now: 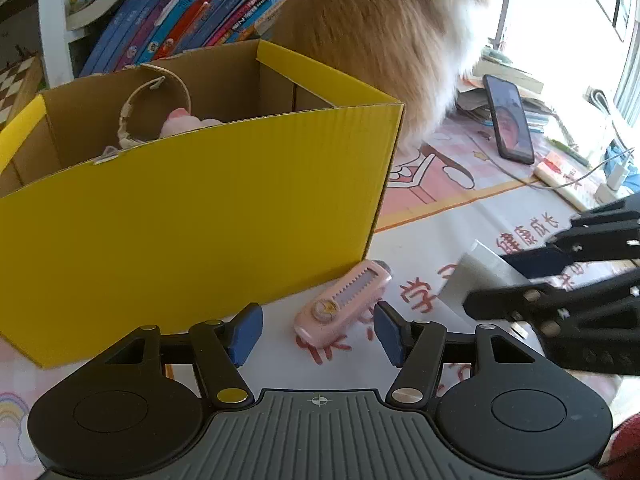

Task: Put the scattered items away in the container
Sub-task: 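Grasp the pink rectangular gadget with the left tool while the right tool holds the adapter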

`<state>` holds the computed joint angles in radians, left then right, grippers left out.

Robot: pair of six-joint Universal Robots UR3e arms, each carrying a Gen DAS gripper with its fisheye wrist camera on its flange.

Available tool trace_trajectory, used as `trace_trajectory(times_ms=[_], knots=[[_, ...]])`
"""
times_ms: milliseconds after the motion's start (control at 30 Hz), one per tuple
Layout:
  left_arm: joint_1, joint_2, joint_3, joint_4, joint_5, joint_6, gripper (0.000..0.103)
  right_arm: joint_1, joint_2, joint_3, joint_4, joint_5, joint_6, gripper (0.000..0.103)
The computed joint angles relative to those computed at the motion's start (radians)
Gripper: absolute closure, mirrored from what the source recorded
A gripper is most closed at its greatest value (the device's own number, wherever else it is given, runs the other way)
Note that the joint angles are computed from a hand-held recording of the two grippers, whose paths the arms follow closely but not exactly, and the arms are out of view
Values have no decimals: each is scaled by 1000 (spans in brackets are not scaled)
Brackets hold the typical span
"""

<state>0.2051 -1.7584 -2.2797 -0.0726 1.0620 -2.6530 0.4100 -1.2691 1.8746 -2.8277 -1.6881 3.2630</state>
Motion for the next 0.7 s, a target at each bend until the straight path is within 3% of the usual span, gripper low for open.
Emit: trace_trajectory(times_ms=[67, 300, 433, 600, 700], knots=[[-7, -27, 26, -9, -11, 19, 56, 3, -1, 1, 2, 2, -6, 78], [-24, -45, 6, 47, -6, 98, 65, 5, -3, 12, 1, -6, 10, 78], [23, 47, -51, -43, -40, 199, 79, 13, 1, 7, -2, 0, 15, 78], [123, 216, -160, -163, -75, 272, 79, 41, 5, 0, -10, -10, 12, 78], [231, 369, -233, -303, -116, 326, 79, 69, 4, -7, 0, -30, 34, 78]])
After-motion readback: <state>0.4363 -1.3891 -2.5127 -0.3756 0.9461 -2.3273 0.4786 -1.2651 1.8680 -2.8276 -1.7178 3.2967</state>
